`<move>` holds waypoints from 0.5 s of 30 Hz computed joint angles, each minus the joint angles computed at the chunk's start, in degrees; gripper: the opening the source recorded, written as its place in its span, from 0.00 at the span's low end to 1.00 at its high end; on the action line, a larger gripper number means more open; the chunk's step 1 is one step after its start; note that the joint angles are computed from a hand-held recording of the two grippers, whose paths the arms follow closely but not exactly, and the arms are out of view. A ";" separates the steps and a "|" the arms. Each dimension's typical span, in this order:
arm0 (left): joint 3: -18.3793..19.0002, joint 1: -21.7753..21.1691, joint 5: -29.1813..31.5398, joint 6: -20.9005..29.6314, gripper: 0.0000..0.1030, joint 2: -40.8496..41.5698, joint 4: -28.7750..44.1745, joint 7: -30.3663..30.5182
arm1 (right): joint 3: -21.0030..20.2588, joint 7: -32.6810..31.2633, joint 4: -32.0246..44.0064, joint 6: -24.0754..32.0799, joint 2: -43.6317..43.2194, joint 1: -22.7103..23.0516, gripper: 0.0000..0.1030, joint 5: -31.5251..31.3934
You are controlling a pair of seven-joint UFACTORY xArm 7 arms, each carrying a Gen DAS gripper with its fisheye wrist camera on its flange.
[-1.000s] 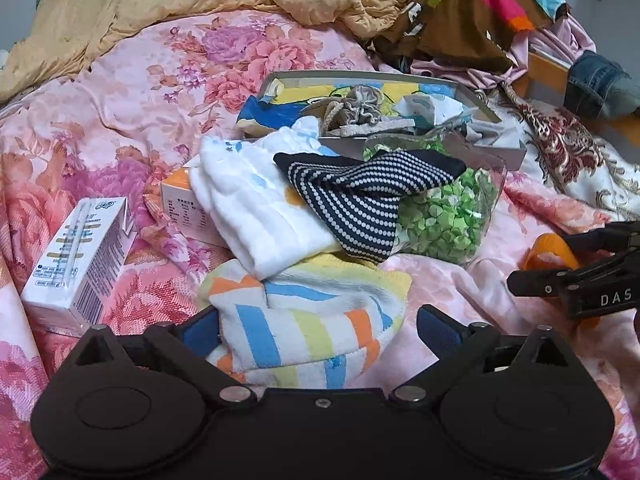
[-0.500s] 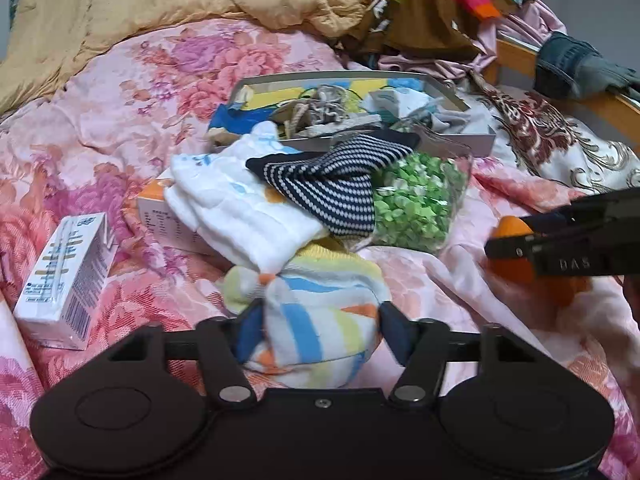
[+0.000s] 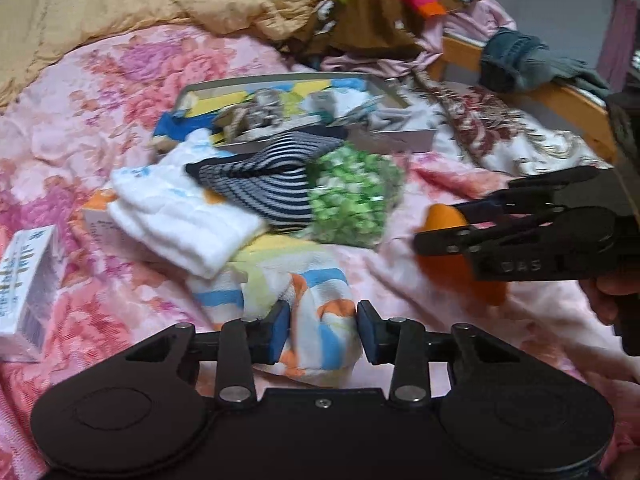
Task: Organize soft objects
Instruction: 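Lift the striped towel and orange band toward the tray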
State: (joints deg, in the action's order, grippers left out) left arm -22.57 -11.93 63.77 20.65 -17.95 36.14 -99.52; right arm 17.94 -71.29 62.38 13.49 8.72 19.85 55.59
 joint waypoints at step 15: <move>-0.31 -1.98 2.91 5.94 0.57 0.22 1.20 -2.46 | -1.64 -5.51 0.76 3.42 -0.25 1.19 0.53 6.54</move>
State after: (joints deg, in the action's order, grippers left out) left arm -22.88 -13.91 66.68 26.59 -17.73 37.34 -101.98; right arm 16.30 -76.80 63.14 16.91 8.47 21.04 62.13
